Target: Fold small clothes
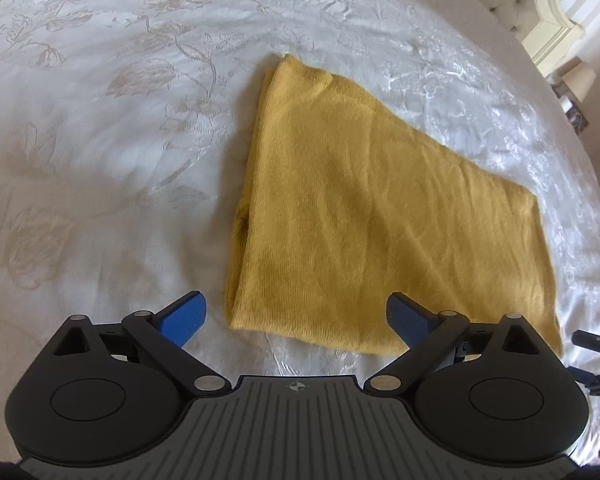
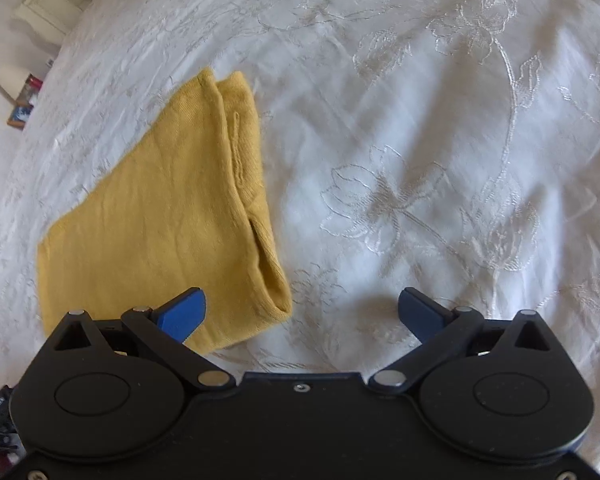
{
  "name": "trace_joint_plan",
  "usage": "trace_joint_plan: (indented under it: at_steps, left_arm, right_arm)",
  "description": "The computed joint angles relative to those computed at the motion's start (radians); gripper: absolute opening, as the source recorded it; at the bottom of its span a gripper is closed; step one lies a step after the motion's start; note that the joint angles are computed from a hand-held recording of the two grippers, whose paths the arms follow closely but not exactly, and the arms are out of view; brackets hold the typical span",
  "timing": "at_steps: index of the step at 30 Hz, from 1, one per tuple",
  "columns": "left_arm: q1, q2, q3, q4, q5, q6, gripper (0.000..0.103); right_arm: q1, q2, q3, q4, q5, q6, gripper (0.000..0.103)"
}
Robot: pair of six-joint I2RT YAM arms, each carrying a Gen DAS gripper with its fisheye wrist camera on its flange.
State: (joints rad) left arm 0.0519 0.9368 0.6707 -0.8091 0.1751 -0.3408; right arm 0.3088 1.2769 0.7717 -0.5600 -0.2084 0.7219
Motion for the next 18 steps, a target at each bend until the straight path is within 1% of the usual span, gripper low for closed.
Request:
trace_joint_plan:
  at_steps: [3,7,11,14,16,18]
  left_arm:
    - [0.032,0.03,0.008,0.027,0.018,0.026,0.098]
    - [0.061,0.104,0.024,0.075,0.036,0.068,0.098]
    - [0.071,0.19,0.046,0.126,0.027,0.095,0.098]
    - [0.097,0.268,0.054,0.168,0.083,0.102,0.099]
    - [0.087,0.318,0.06,0.197,0.086,0.115,0.099]
    - [0.075,0.371,0.068,0.226,0.093,0.125,0.101]
  right_arm:
    - [-0.015,-0.002,0.002,0.032,-0.023,-0.013,0.102]
    - [-0.039,0.025,-0.001,0.065,-0.069,-0.04,0.102]
    - [-0.05,0.059,-0.005,0.096,-0.103,-0.061,0.102]
    - [-0.06,0.119,0.001,0.156,-0.145,-0.07,0.102]
    - [-0.066,0.171,0.018,0.19,-0.169,-0.083,0.102]
    - [-0.072,0.22,0.039,0.221,-0.19,-0.093,0.103]
